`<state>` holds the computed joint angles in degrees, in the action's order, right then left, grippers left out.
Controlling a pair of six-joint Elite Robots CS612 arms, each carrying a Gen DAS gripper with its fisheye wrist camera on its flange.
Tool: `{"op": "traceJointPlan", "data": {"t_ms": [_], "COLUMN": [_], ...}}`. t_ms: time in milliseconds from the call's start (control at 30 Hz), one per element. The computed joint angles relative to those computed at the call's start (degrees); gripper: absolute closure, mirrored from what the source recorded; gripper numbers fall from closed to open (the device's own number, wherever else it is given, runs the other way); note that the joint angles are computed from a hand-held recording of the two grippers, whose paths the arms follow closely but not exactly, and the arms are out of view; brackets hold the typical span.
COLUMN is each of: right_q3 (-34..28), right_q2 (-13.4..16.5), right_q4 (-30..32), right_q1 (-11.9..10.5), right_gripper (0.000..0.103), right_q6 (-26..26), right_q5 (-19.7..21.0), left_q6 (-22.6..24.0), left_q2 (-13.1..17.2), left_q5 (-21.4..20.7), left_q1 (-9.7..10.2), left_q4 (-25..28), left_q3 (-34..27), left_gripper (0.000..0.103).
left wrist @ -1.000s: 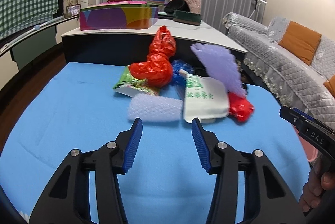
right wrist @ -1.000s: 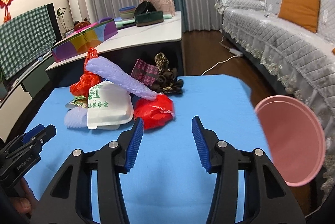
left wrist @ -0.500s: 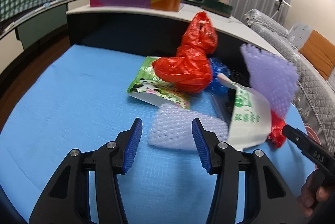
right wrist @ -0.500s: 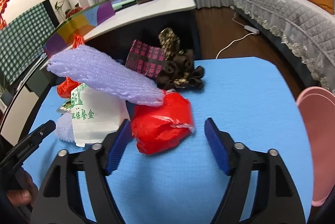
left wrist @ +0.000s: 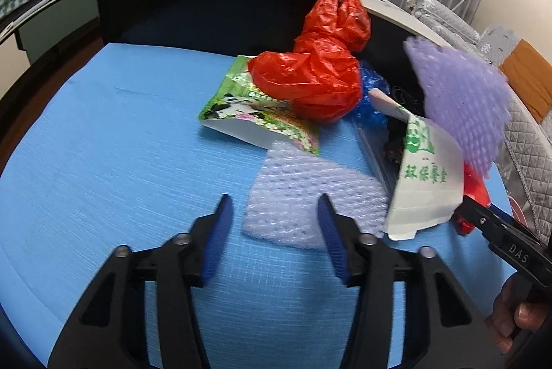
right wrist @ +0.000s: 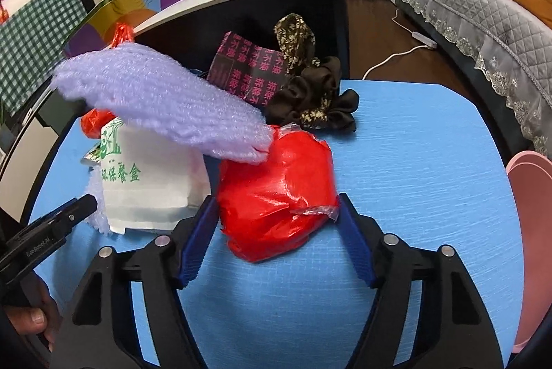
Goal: Collect trash
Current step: 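Grasp the red plastic bag with the right gripper while the left gripper grasps the white foam net, then carry the red bag with the right gripper over the pink bin while the left carries the white net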
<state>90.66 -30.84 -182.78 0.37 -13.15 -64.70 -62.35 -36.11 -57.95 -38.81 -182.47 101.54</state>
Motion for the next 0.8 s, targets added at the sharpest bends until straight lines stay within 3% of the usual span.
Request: {"op": "traceJointPlan", "data": {"t_ms": [67, 167, 267, 800], "right_q3": [0.2, 1.1, 2.1, 11.8], "right_q2": [-0.1, -0.4, -1.0, -6.5], "right_q4": [0.0, -1.8, -2.7, -14.4], "right_q1": [-0.2, -0.6, -1.2, -4.0], "right_gripper": [0.037, 0.038, 0.038, 0.038], "right_q6": [-0.5, 0.5, 1.8, 0.3], "right_q5": [0.5, 0.1, 0.7, -0.6], "left_q6": [1.0, 1.8, 1.7, 4.0], "left_q2": [0.0, -0.4, -0.8, -3.9], "left_q5": [0.1, 1.6, 1.9, 9.6], "left_q1": [-0.13, -0.66, -0.78, -4.2], "left_q4": [0.2, 1.6, 0.8, -7.2], "left_q3": [-0.1, 0.2, 0.7, 5.5], "left_gripper": [0.064, 0.085, 0.094, 0.096]}}
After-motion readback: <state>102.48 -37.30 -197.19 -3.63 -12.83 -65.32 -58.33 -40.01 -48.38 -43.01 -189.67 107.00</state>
